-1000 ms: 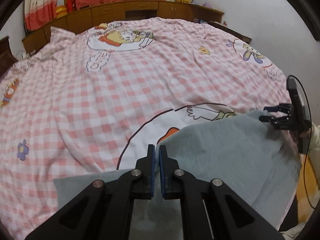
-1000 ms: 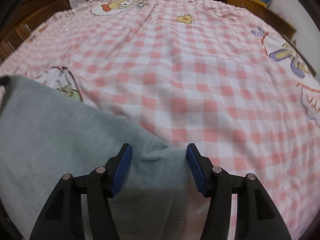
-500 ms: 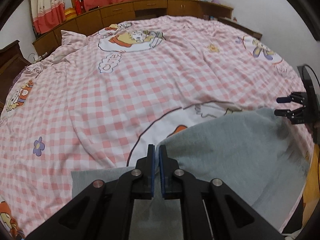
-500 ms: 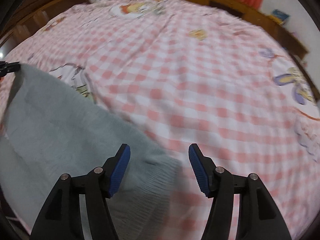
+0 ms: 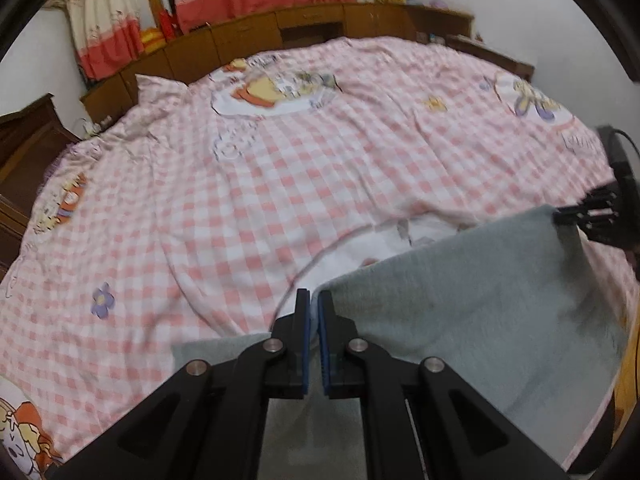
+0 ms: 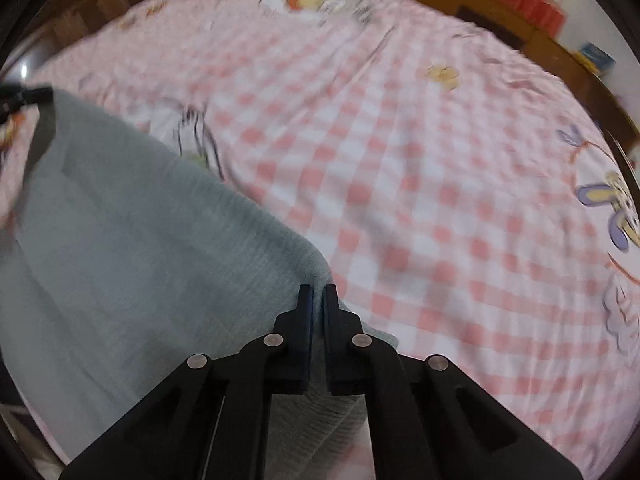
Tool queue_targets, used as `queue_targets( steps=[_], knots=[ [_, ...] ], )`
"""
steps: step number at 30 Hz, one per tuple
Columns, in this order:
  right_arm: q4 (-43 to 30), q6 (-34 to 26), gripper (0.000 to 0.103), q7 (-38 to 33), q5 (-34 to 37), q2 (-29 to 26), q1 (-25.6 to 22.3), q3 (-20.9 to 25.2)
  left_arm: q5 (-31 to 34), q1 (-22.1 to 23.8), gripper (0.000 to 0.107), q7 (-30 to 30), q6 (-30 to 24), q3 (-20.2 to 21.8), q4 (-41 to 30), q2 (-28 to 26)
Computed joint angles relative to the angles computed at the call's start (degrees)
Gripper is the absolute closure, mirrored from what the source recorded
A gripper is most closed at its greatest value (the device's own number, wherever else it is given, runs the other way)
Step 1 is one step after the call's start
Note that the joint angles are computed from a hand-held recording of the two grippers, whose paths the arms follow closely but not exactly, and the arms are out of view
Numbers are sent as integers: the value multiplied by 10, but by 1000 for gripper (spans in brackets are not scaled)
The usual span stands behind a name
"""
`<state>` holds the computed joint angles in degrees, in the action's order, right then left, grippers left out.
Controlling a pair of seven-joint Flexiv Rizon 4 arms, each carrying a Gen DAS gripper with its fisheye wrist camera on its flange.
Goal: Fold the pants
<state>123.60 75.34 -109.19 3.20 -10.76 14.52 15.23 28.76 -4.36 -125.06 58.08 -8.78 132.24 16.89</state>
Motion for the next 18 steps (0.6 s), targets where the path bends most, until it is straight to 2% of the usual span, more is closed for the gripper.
queue_targets(
  steps=[3, 7, 9, 14, 16, 18],
  knots=[
    [2, 11, 99, 19, 13, 11, -2, -1, 47, 21, 103, -45, -8, -27, -31, -4],
    [49, 70, 99, 71, -44, 33, 15, -23, 99, 24, 103, -89, -48, -53, -74, -13],
    [57, 81, 99, 64, -25, 46, 5, -11, 106, 12, 103, -101, -55, -48, -81, -11],
    [63, 78, 99, -37, 98, 97, -7, 17, 105, -13, 103, -104, -75, -42, -64, 32],
    [72, 62, 99, -104, 162, 134, 7, 14, 98, -27, 103, -101, -82, -45, -41, 70],
    [91, 51, 99, -142, 185, 168, 25, 3, 84, -35, 103, -99, -84, -49, -18, 103]
  ],
)
